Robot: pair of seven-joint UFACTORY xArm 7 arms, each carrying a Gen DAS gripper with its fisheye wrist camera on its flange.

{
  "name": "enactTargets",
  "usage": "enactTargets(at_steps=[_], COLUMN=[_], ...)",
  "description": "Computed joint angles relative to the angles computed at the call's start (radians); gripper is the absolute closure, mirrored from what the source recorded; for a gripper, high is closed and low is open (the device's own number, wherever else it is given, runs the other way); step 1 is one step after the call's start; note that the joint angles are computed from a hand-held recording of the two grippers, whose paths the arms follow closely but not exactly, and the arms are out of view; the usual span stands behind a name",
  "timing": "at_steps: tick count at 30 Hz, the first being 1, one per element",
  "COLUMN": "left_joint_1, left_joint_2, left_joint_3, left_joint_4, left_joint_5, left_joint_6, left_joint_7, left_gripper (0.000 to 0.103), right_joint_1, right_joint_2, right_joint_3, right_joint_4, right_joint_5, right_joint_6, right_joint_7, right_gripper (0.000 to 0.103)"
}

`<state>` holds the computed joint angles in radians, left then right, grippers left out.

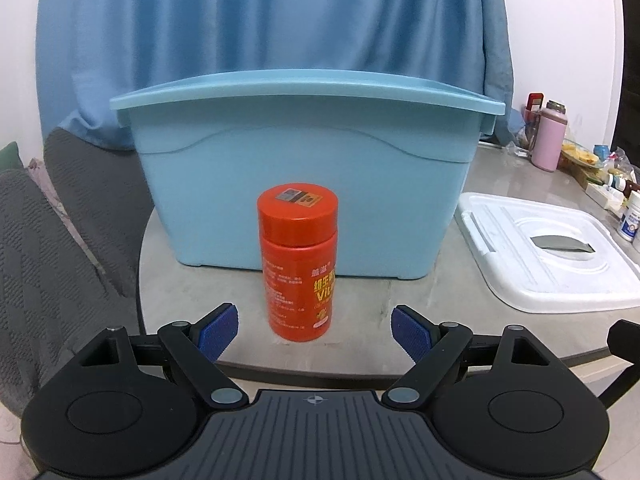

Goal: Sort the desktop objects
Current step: 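Close the left tool around the second orange bottle, then lift the orange bottle with the left tool and carry it over the tub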

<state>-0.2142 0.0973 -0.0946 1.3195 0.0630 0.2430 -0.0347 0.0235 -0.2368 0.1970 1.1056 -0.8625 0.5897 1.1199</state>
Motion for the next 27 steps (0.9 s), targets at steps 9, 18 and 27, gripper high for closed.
enactTargets(at_steps=[9,18,27], left_joint_1=[-0.017,-0.044,-0.047], left_joint_2=[0.098,0.21,0.233], left_joint_3=[0.013,0.043,0.041], left_joint_4=[0.103,0.236,0.295], left_joint_5=[0.032,0.072,0.064], left_joint_6=[0.024,0.032,0.069], left_joint_7=[-0.022,-0.058,-0.054], left_gripper=[0.017,0.03,0.053], right_joint_1=[0.001,0.008,0.019], right_joint_2=[0.044,0.085,0.089], right_joint_3=[-0.023,-0.05,-0.066], right_joint_4=[0.036,0.077,0.076], right_joint_5=[0.006,-0.016,-0.002], right_joint_6=[0.008,0.013,-0.005], right_joint_7=[-0.012,0.004,-0.004], right_gripper=[0.024,0.024,0.024])
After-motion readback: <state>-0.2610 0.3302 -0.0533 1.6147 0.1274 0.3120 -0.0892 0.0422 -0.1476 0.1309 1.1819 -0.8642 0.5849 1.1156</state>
